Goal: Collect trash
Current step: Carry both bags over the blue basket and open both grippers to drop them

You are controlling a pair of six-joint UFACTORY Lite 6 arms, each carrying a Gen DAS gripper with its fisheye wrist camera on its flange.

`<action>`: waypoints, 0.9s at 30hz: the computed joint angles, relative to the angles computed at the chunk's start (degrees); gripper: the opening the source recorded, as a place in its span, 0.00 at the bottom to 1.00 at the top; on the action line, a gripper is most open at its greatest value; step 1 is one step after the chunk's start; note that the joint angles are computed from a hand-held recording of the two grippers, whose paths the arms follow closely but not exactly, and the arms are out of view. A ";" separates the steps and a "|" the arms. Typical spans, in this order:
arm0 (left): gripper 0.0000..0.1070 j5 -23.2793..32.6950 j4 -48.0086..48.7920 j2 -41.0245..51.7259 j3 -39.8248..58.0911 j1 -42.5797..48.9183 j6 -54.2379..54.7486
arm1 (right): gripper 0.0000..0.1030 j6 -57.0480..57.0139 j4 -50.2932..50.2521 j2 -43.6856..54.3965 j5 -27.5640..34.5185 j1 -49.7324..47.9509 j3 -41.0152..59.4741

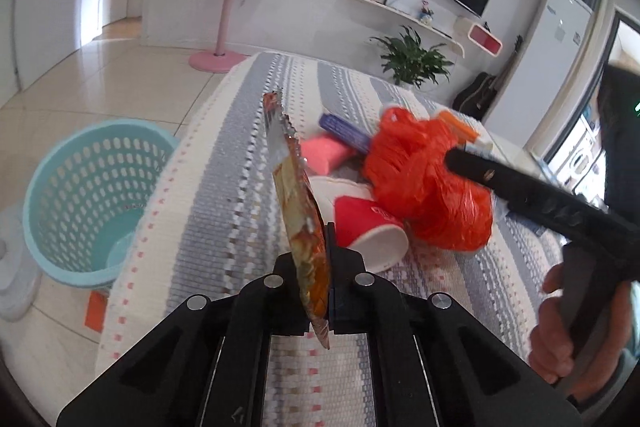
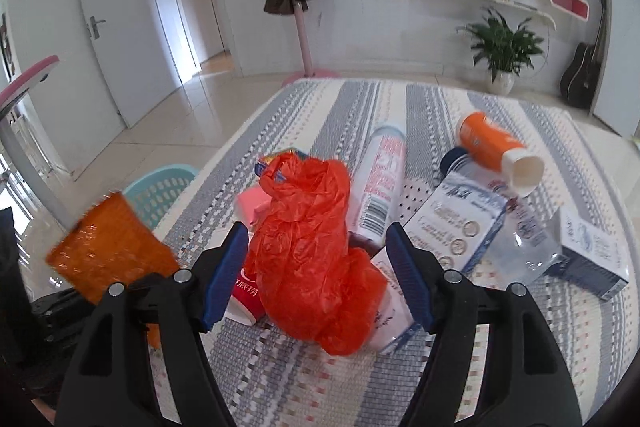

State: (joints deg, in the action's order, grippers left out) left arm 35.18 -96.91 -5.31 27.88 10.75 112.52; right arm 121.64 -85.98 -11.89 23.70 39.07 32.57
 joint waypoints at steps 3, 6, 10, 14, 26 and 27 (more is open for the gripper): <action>0.03 1.67 4.61 0.12 2.20 2.92 -4.78 | 0.65 -2.19 1.99 3.45 -0.03 -0.38 2.23; 0.03 3.27 11.40 -0.13 5.27 6.14 -11.31 | 0.65 -3.66 3.15 8.23 0.37 -0.16 4.80; 0.03 3.86 20.14 0.93 11.23 8.98 -18.24 | 0.36 -4.88 3.14 11.64 -2.55 -1.18 6.48; 0.03 5.05 24.70 4.83 18.37 14.09 -20.23 | 0.23 -8.46 5.54 11.60 0.24 1.29 9.49; 0.03 9.94 29.21 22.28 44.66 25.19 -25.59 | 0.22 -30.10 17.17 30.07 3.87 11.58 44.56; 0.03 9.54 29.67 24.61 47.06 25.26 -26.32 | 0.22 -33.09 19.57 34.01 3.19 11.67 49.27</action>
State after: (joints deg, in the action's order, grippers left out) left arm 44.72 -67.24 19.29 74.93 36.02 86.21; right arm 88.55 -66.41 22.12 26.89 50.74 81.84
